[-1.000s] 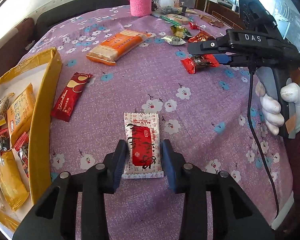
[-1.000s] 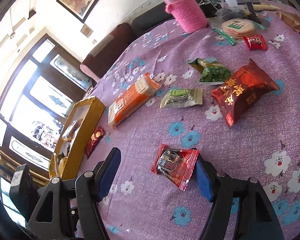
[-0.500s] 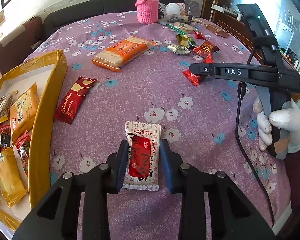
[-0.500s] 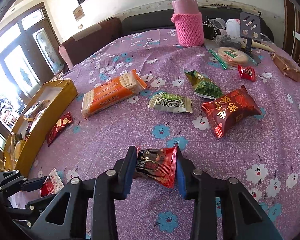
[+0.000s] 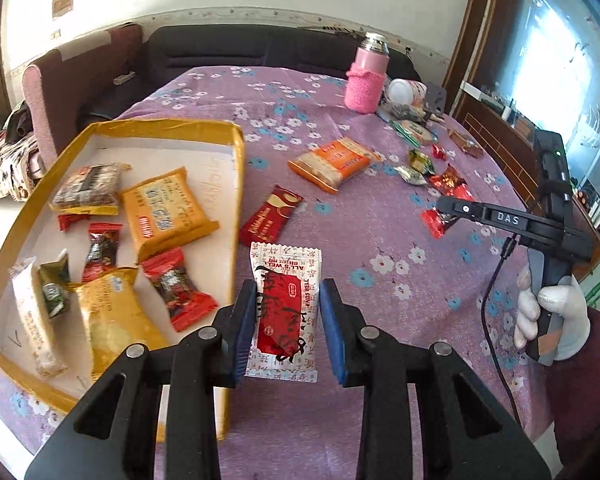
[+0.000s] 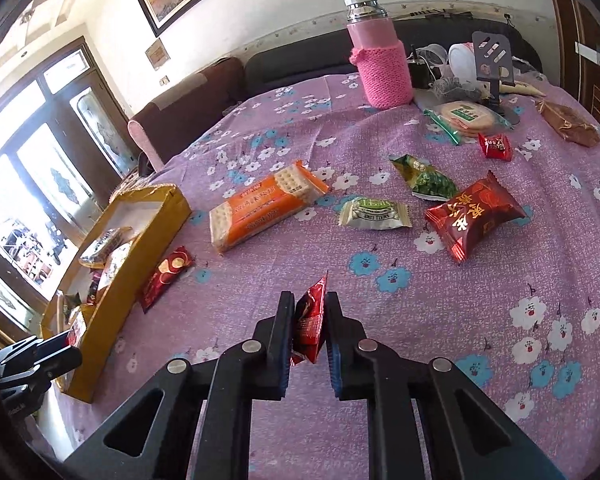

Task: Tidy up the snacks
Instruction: 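Carry both items over the tray and open both tools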

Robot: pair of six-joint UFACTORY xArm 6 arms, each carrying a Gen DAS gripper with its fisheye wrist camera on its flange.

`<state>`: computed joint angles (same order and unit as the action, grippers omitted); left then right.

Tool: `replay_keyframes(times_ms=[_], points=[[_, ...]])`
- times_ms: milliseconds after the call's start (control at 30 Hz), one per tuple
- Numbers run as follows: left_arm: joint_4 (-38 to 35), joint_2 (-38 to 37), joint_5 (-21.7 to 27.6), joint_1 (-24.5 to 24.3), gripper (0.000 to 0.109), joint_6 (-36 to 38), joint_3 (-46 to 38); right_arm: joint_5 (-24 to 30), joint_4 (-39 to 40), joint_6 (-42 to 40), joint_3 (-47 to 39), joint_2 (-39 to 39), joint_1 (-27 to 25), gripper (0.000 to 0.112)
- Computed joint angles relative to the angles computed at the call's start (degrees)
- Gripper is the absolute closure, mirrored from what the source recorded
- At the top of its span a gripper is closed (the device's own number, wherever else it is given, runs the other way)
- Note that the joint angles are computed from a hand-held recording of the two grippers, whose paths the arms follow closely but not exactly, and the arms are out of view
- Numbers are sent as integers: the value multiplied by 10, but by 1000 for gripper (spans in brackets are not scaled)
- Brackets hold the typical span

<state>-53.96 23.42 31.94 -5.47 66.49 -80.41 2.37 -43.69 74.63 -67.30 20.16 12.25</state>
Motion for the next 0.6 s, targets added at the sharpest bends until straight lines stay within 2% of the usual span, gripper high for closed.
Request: replay_keyframes(times_ms=[133,267,467,600], points=[[-24,15,22,40,79,-9,-28,11,104,-95,-23,-2,32,97],[-27,32,19,71,79,-29,-50,35,267,-261,-98,33,86,97],[8,73,16,102,79,-78,-94,130,411,-425,-309,159,152,98],[49,107,23,109,79,-120,-134,211,441,-457,-478,262,173,98]])
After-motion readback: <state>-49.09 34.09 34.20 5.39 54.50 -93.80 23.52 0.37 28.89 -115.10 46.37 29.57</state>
